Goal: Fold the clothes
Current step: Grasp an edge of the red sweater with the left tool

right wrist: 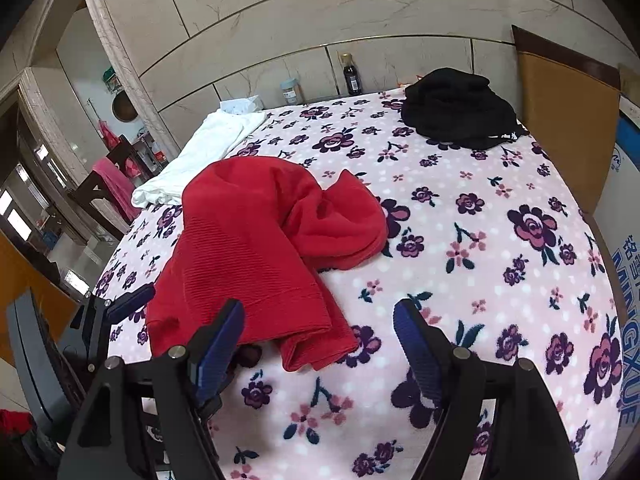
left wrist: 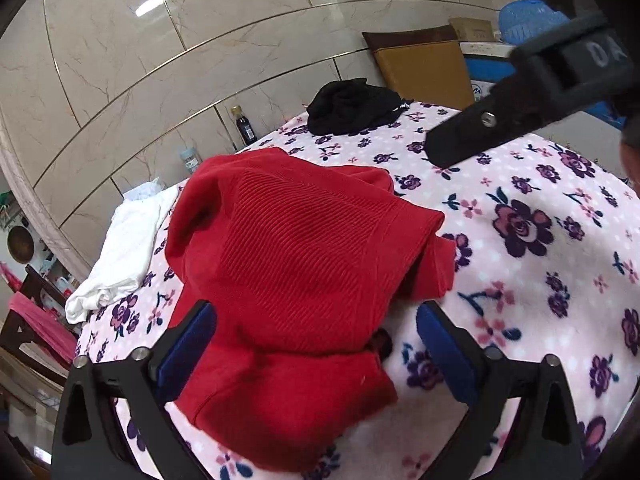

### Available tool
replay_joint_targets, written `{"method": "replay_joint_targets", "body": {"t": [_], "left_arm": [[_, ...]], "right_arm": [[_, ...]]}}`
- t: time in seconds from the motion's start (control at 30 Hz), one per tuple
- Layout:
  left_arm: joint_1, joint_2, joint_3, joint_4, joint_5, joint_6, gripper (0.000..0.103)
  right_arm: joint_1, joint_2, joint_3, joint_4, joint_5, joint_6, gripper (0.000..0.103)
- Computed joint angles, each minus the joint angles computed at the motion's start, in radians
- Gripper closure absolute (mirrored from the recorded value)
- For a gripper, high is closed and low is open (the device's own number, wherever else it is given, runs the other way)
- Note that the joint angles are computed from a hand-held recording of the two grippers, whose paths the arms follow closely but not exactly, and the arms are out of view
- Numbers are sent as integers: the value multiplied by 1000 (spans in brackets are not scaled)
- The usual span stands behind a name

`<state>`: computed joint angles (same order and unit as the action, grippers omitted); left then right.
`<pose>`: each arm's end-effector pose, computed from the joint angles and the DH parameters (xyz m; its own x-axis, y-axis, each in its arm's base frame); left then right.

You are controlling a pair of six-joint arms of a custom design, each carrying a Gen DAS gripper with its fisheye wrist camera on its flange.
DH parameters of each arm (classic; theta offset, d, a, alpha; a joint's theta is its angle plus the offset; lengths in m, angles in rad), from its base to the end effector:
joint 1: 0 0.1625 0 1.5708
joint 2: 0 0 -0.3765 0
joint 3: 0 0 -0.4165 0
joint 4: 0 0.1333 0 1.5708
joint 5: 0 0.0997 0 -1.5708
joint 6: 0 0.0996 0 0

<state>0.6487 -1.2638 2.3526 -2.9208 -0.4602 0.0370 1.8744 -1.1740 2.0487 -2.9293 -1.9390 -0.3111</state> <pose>-0.1959 -0.4278 0.1354 -0.4239 0.2356 -0.8745 0.7861 0.5753 -0.2260 0.2556 -0.4900 0.1543 -0.8142 -0.3720 0.4457 -0.5398 0.7677 -0.3453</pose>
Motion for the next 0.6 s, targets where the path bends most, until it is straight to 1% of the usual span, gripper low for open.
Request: {"method": "replay_joint_targets", "body": {"t": [0.03,0.07,0.1,0.13,0.2,0.23,0.43,0.53,0.6], "left_arm": [[10,7,-12,11,-3,-9,45],[20,14,-23,22,-6,-17,63],[32,13,-33,33,-18,-28,70],[41,10,-40,39,-26,-36,86],[47,6,-39,8,-22,-24,88],[48,-4,-35,-20,-35,-14,90],[31,-112,15,-183,-78,57,94],[18,-194,37,-209,-105,62,95],[11,-223,42,-214,-92,72,95]], "right_arm": [[-4,2,-2,6,-4,2,25],[-10,5,-6,22,-12,11,25],[-17,9,-11,36,-21,20,25],[-24,10,-11,40,-25,27,25],[-41,4,-5,42,-13,33,25],[-47,-2,0,43,-2,36,25],[-62,-31,14,82,87,32,25],[-58,-34,10,99,129,28,25],[-51,-27,-2,107,141,26,25]]}}
